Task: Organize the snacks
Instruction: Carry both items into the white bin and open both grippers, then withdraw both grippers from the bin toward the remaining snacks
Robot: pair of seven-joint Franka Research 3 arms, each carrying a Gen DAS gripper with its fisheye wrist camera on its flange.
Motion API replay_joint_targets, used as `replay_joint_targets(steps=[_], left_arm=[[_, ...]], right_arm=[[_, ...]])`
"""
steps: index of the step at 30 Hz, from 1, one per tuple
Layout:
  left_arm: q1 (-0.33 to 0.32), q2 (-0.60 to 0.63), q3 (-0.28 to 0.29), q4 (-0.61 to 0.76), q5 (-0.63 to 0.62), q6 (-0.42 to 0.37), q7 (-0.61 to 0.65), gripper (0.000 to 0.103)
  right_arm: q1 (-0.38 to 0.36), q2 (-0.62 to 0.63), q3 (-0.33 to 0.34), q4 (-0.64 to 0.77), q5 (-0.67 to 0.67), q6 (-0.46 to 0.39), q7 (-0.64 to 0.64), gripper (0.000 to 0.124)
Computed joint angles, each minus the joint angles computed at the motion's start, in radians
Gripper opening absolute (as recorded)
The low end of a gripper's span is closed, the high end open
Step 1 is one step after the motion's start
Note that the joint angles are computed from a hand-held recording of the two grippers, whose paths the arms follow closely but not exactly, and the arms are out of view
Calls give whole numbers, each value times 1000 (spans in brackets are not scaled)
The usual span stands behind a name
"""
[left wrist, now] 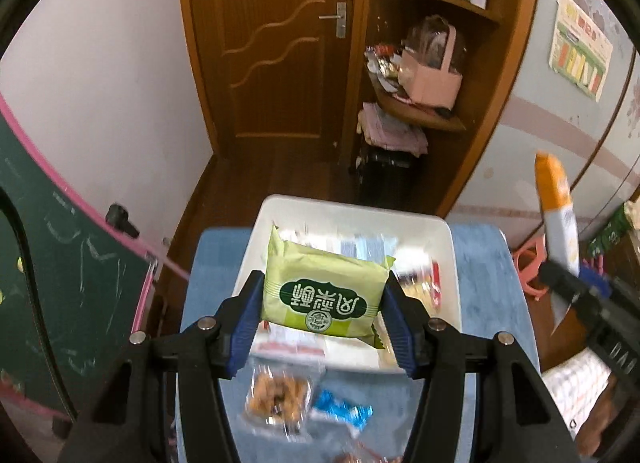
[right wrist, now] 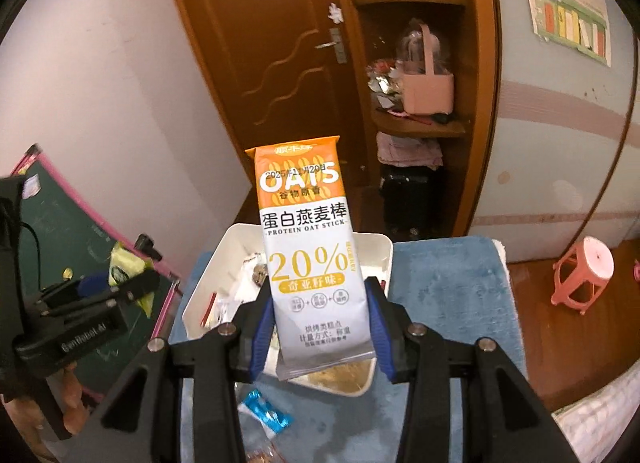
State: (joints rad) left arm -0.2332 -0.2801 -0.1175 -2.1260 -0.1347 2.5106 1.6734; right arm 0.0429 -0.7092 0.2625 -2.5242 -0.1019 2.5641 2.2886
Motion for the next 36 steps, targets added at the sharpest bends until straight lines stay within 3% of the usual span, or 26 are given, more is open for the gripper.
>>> replay_joint_targets(steps=[7, 9, 11, 15, 17, 24, 36], left_arm=[[15, 169, 6, 110, -102, 18, 134, 57], [27, 198, -6, 117, -122, 29, 160, 66], [43, 235, -18, 139, -123, -2, 169, 93], [76, 282, -36, 161, -109, -57, 165, 96], [91, 289, -39, 152, -87, -67, 148, 96], [110, 201, -27, 48, -147, -47, 223, 102], [67, -38, 52, -135, -235, -92, 314, 102]], right_arm=[[-41, 187, 57, 98, -79, -14, 130, 44], [-29, 244, 50, 119, -107, -9, 157, 45], [6, 296, 23, 131, -110, 7, 155, 46], [78, 353, -35, 131, -64, -15, 155, 48], [98, 350, -42, 121, -56, -34, 173, 61], [142, 304, -37, 95, -44, -72, 217, 63], [170, 132, 8, 28, -29, -143, 261, 63]])
